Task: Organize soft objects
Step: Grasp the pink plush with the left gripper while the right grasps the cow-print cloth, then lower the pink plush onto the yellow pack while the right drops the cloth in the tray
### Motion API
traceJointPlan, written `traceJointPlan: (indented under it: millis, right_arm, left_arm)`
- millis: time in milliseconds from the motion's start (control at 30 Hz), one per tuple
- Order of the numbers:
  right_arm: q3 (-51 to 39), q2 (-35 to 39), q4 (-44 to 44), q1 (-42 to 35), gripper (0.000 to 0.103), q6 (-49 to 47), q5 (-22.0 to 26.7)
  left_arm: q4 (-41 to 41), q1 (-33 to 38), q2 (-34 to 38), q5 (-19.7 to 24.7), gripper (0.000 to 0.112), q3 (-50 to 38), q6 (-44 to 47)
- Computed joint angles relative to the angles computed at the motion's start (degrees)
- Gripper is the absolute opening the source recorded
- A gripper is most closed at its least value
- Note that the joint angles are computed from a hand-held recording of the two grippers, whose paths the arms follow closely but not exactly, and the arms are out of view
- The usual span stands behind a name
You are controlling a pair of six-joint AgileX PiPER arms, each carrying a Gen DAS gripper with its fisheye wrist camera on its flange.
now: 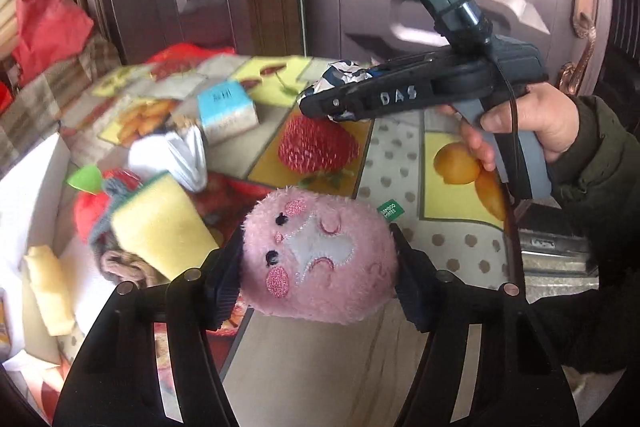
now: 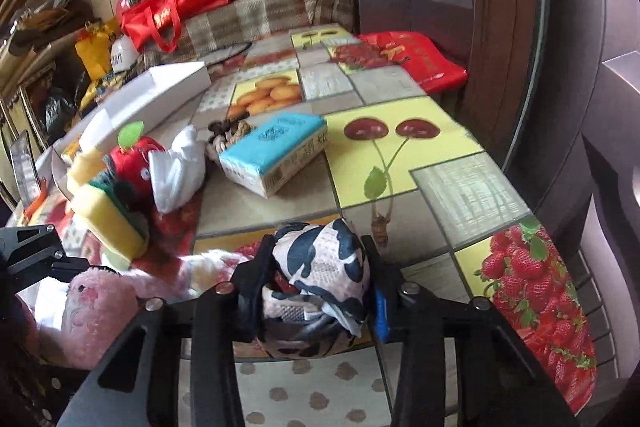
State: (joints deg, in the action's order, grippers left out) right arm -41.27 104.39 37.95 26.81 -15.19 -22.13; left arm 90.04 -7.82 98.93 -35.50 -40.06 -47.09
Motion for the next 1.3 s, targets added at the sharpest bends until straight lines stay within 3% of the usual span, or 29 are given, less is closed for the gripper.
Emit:
traceJointPlan:
  millis: [100,233,300,367,467,600,800,967,1100,1300]
  right_arm:
    - [3.65,-5.1,-7.84,1.47,0.04,8.83,-3.38]
    - [6.75,-10.86,-6.92,7.46,0.04,9.4,-13.25]
    - [6.74,-11.02,-6.94,10.0,0.04,10.33,-18.18]
    - [5.44,-9.08,-4.84,12.68,0.04,9.12,-22.94]
    - [1.12,-3.58,-4.92,14.84,0.04,9.36,-25.71]
    - [-5.65,4.0,-7.44,16.27,0.04,11.9,-23.88]
    - [-13.68,10.49,-7.32,18.95,0.04,8.78,-19.42]
    - [-19.94,14.03,-6.25,20.0,0.04,5.08,-15.43]
    - [-24.64,16.46,-5.48,20.29,0.04,2.16,-12.1]
    - [-32.77,20.57,-0.88,22.29,0.04,-7.96,-7.79]
  left_arm:
    - [-9.19,3.41,-2.71,-3.78,0.065,4.57,11.59]
    - [-28.22,10.84,-5.07,-12.43,0.065,12.79,33.87]
    - [-38.1,12.27,-4.81,-14.44,0.066,15.0,42.94]
    - [-42.78,14.7,-3.72,-15.52,0.066,14.94,46.1]
    - [-41.17,20.61,-1.69,-15.05,0.066,11.21,39.74]
    - [-37.72,26.48,2.56,-13.98,0.066,4.96,29.74]
    - [-39.84,30.57,7.5,-11.2,0.066,-2.5,25.74]
    - [-43.23,30.75,12.31,-6.46,0.066,-10.7,23.17]
    - [-41.39,30.82,15.06,-2.8,0.066,-16.24,17.59]
    - [-42.63,30.75,16.48,-0.62,0.066,-19.19,14.79]
